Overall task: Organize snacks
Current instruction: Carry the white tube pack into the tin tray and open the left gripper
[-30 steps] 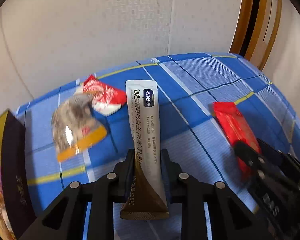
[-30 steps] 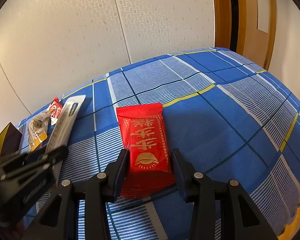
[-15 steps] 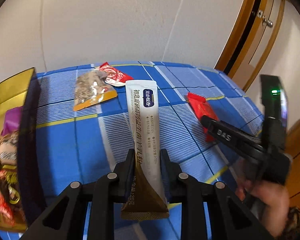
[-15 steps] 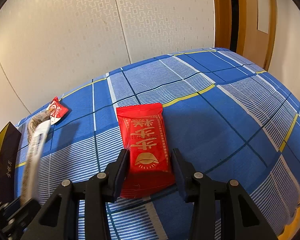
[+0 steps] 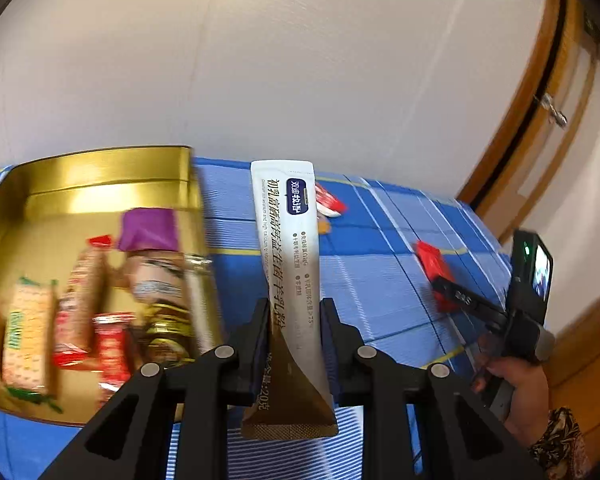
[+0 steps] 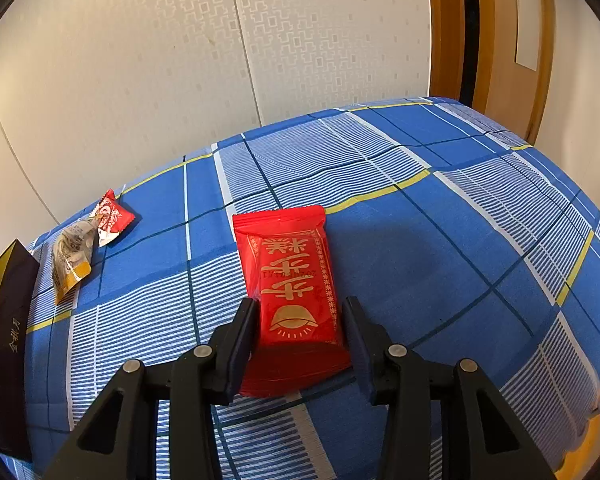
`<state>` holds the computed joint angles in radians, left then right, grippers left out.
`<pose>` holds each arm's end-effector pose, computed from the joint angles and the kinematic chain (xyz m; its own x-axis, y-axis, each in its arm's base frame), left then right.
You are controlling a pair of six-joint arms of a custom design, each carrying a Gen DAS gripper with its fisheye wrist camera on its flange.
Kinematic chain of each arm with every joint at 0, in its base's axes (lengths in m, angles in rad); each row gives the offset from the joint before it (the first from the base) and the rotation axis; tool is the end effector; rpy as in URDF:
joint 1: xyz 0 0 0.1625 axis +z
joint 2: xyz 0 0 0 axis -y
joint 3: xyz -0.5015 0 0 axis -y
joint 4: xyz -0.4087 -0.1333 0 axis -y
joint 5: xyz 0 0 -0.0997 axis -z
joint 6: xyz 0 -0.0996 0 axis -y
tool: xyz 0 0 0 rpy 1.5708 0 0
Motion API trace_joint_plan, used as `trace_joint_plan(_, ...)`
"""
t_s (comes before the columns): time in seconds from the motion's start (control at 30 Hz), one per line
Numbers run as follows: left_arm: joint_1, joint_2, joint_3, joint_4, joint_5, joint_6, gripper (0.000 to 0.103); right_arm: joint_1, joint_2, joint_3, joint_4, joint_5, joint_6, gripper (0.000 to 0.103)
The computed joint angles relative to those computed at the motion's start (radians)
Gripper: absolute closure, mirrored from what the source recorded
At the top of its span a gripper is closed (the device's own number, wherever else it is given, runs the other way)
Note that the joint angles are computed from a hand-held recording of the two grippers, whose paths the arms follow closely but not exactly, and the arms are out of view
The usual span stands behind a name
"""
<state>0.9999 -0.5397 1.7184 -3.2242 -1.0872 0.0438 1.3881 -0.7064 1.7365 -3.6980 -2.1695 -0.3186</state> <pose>-0.2355 -0.6990 0.0097 -0.8379 0.3321 -0.4332 0.5178 0.7345 -0.4385 -0.0532 -0.7128 0.1888 -0.7109 0.4704 0.5229 -0.1472 0.6275 -0.7646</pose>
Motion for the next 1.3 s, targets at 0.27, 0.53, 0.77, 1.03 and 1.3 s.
trace_joint_plan(0.27,0.044,-0.056,0.024,-0.05,0.063,-0.025,0.079,0.004,0.005,-0.006,0.0,-0.019,-0.014,0.058)
trace_joint_plan(0.53,0.109,-0.091,-0.028,0.034,0.145,-0.043,0.079,0.003,0.002,-0.003,0.001,-0.014,-0.012,0.058)
trace_joint_plan(0.77,0.157,-0.096,-0.098,0.135,0.216,-0.01,0.079,0.008,0.008,-0.011,0.002,-0.035,-0.024,0.058)
trace_joint_plan(1.03,0.197,-0.075,-0.178,0.232,0.249,-0.034,0.079,0.014,0.016,-0.023,0.006,-0.059,-0.04,0.058)
trace_joint_plan(1.3,0.199,-0.063,-0.213,0.275,0.3,-0.062,0.068,0.017,0.019,-0.028,0.007,-0.074,-0.053,0.057)
